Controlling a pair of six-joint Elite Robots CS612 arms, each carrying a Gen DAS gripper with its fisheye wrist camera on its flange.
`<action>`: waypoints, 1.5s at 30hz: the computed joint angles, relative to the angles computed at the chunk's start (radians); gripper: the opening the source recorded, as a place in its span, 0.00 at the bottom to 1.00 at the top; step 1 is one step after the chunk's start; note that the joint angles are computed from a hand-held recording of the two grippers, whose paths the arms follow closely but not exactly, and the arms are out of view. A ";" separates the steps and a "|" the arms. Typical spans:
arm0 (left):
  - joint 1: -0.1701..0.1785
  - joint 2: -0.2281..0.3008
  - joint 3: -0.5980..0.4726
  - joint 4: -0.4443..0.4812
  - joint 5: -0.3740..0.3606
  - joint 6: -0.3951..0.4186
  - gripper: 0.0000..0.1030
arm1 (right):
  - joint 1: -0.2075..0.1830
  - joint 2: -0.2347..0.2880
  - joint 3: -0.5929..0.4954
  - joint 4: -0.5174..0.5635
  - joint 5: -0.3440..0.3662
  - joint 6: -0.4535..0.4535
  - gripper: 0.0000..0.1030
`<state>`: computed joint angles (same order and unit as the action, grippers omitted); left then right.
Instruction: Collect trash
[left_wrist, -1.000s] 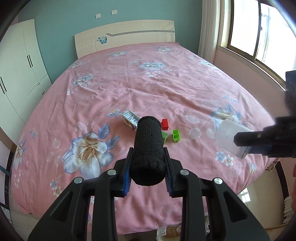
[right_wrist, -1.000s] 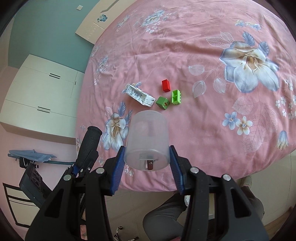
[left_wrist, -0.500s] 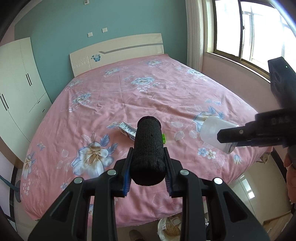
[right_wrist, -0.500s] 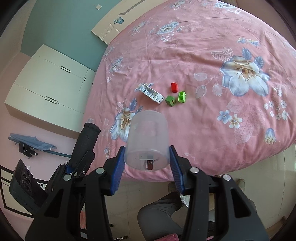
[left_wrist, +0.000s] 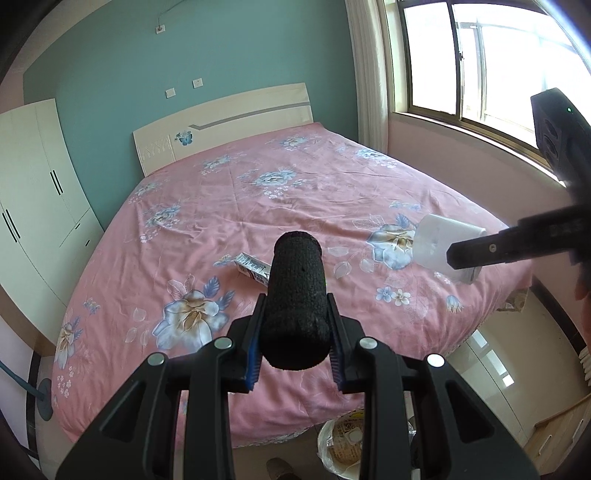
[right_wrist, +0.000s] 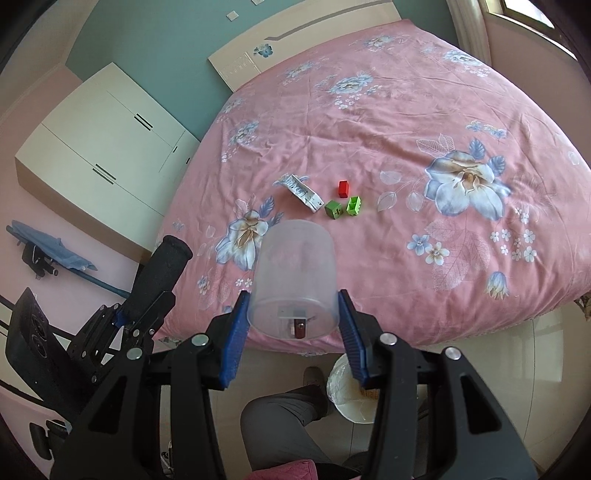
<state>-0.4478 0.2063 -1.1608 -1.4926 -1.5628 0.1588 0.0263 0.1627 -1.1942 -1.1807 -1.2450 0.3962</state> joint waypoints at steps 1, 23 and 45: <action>0.000 0.007 -0.016 0.008 -0.004 0.004 0.31 | 0.002 0.005 -0.014 0.014 -0.006 -0.016 0.47; 0.010 0.145 -0.192 0.279 -0.080 0.061 0.31 | 0.033 0.154 -0.231 0.241 -0.079 -0.205 0.47; 0.006 0.237 -0.173 0.527 -0.150 -0.011 0.31 | 0.065 0.283 -0.250 0.394 -0.059 -0.286 0.47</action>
